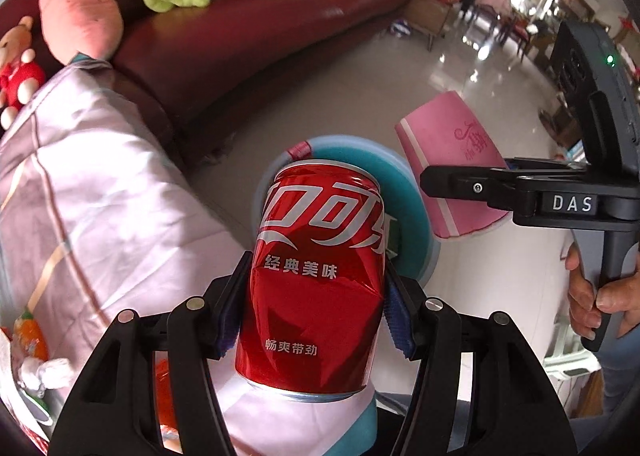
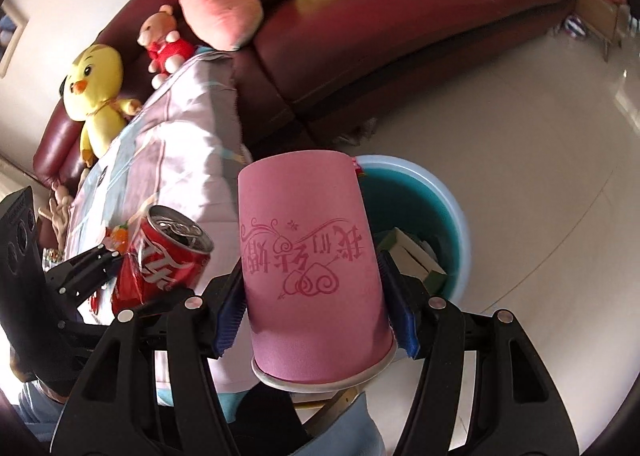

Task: Collect trash
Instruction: 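Carry the can and cup over the teal bin and open both tools, then move both tools back over the table toward the tissue and snack bag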

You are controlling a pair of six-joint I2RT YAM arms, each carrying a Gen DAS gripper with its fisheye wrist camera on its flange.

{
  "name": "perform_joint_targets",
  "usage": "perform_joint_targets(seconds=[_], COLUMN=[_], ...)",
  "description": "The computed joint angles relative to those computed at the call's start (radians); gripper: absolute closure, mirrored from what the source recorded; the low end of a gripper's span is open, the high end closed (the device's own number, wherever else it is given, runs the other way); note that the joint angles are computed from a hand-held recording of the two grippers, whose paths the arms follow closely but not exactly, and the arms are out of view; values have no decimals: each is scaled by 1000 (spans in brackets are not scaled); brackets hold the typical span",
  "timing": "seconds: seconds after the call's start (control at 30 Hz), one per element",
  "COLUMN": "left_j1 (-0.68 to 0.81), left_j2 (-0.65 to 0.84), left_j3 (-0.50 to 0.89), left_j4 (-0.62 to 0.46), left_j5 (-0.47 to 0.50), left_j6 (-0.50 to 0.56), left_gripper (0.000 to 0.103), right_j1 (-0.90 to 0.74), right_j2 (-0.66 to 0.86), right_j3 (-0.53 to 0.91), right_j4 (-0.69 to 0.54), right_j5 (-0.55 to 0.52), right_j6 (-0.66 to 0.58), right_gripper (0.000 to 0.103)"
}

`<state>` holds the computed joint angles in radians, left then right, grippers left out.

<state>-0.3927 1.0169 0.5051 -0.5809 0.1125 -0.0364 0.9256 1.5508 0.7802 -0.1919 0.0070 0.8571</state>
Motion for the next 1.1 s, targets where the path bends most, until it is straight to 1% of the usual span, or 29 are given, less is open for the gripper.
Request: perform_joint_targets(seconds=[0.1, 0.17, 0.3, 0.33, 0.37, 0.47, 0.57, 0.7, 0.9, 1.0, 1.1], left_j1=[-62, -81, -116, -120, -113, -102, -93, -62, -22, 4, 27], left_j2=[112, 188, 317, 344, 360, 403, 414, 401, 325, 287, 256], left_j3=[11, 27, 65, 71, 76, 84, 80, 65, 39, 31, 21], left_j4=[71, 107, 161, 174, 179, 201, 215, 213, 178, 163, 147], left_j5=[-23, -28, -40, -39, -35, -28, -23, -3, 9, 22, 35], left_j6=[-41, -49, -74, -81, -79, -83, -85, -85, -75, -68, -63], left_gripper=[43, 42, 41, 39, 35, 29, 25, 23, 19, 17, 17], right_j1=[-32, -60, -102, -111, -118, -130, -142, -149, -126, -113, -107], right_j2=[26, 41, 60, 67, 72, 107, 150, 221, 298, 334, 345], right_j3=[-26, -51, -60, -54, -52, -19, 12, 73, 154, 194, 220], right_j4=[32, 60, 74, 73, 74, 66, 65, 61, 50, 39, 19], right_j5=[-34, -58, -79, -83, -87, -100, -115, -137, -166, -186, -185], right_j6=[-4, -6, -24, -30, -35, -51, -68, -89, -114, -117, -113], right_gripper=[44, 44, 44, 44, 44, 44, 44, 44, 43, 40, 33])
